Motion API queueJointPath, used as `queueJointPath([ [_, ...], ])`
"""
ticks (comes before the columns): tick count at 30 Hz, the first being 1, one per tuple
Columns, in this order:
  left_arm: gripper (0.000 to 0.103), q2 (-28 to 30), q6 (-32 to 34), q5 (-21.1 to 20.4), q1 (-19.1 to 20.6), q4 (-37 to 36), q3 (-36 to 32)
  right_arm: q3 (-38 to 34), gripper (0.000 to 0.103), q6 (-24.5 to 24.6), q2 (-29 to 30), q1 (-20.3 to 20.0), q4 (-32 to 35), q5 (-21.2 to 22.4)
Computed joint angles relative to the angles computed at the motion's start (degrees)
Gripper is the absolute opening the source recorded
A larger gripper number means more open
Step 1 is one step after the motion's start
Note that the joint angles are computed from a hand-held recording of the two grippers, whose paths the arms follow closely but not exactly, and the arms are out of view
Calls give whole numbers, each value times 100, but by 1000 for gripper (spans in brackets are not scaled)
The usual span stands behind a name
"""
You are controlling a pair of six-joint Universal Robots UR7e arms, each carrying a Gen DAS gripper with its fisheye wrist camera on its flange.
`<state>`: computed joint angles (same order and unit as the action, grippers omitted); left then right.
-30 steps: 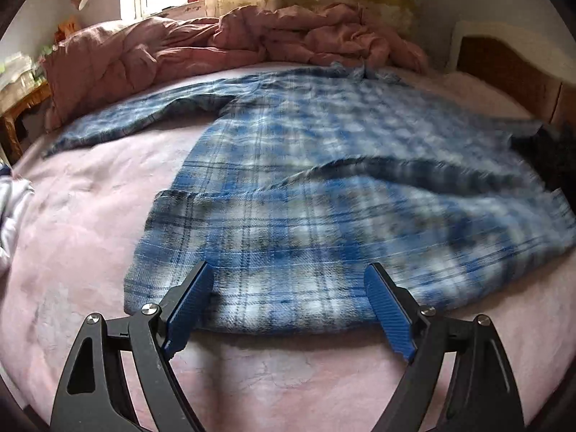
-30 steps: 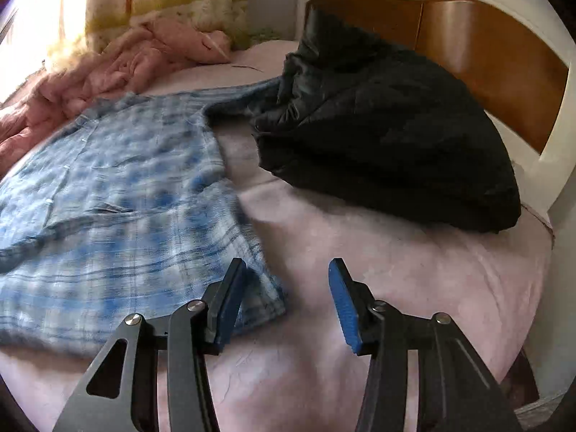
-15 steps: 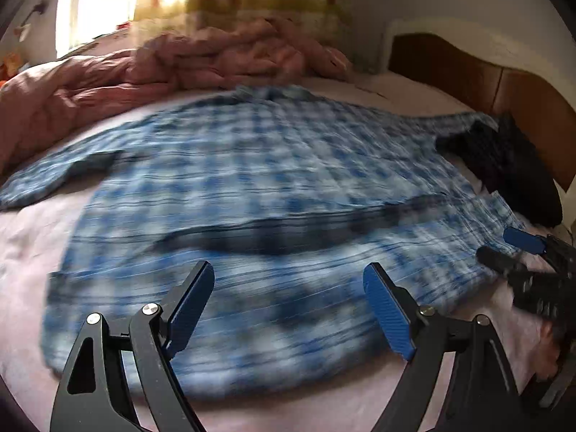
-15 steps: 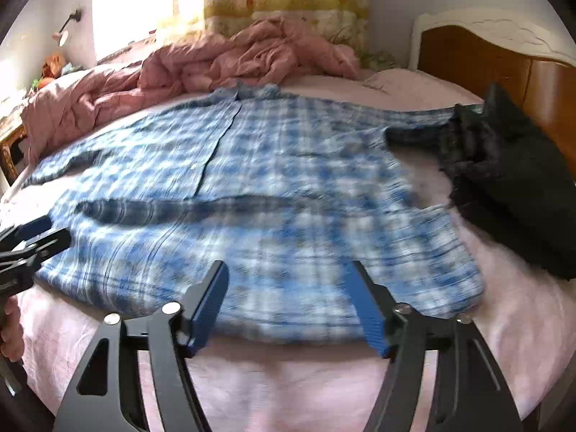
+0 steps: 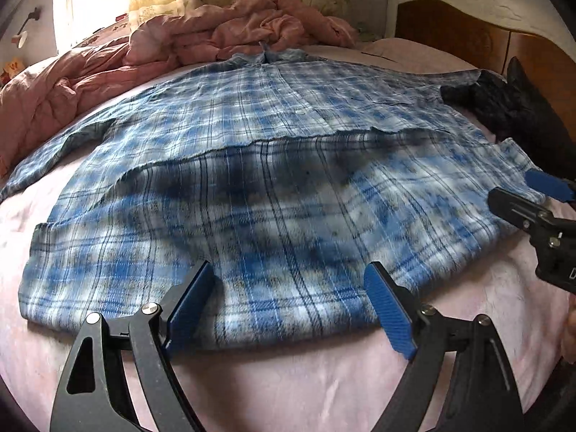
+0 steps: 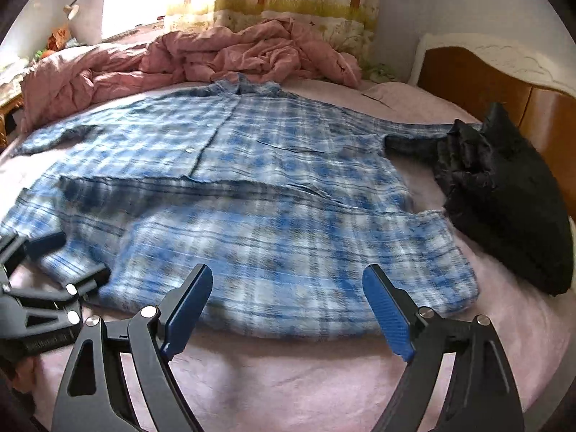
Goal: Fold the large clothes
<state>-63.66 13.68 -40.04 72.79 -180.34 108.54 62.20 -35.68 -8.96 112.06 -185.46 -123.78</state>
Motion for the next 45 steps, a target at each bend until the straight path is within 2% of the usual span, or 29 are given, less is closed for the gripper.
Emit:
queueJointPath([
  [3,84,-79,67,-70,-9,-133,126,57,90,218,-125,-40,672,282],
  [5,84,-156,158,-118,-25,-272,242,-33,91,277,-138,-68,1315,154],
  [7,84,-217,340,-41,-69,-571,380,-102,95,224,-53,-84,1294,-76],
  [9,84,-303,597,74,-124,-998,546,-7,95,305,-112,-97,1225,-44],
  [10,84,-376,626,71,-131,-973,586,62,96,320,-156,-100,1200,-21],
  [13,84,-701,578,-30,-140,-657,764,218,96,221,-193,-71,925,-101],
  [17,84,-947,666,-90,-148,-334,934,471,96,10,-297,-23,645,73],
  [21,84,-879,790,-2,-130,-27,880,532,96,-553,-204,92,294,-6],
  [25,84,-709,852,211,-127,-125,820,398,96,-1229,55,198,-19,-270],
  [30,85,-580,594,381,-24,-128,616,282,96,-1218,194,183,-239,-361],
  [34,85,-511,474,592,115,-251,405,-235,97,-1666,557,168,-940,-815],
  [38,85,-585,421,619,252,-178,279,-687,98,-1897,761,103,-1202,-1072],
  [39,85,-609,445,644,281,-215,259,-924,98,-2116,903,99,-1410,-1204],
  [42,80,-582,831,876,367,-721,188,-1942,98,-3275,1534,93,-2324,-1498],
  [43,79,-593,910,935,410,-812,158,-2089,98,-3381,1594,75,-2414,-1499],
  [45,75,-768,667,774,536,-554,136,-1974,98,-3070,1460,36,-2195,-1495],
])
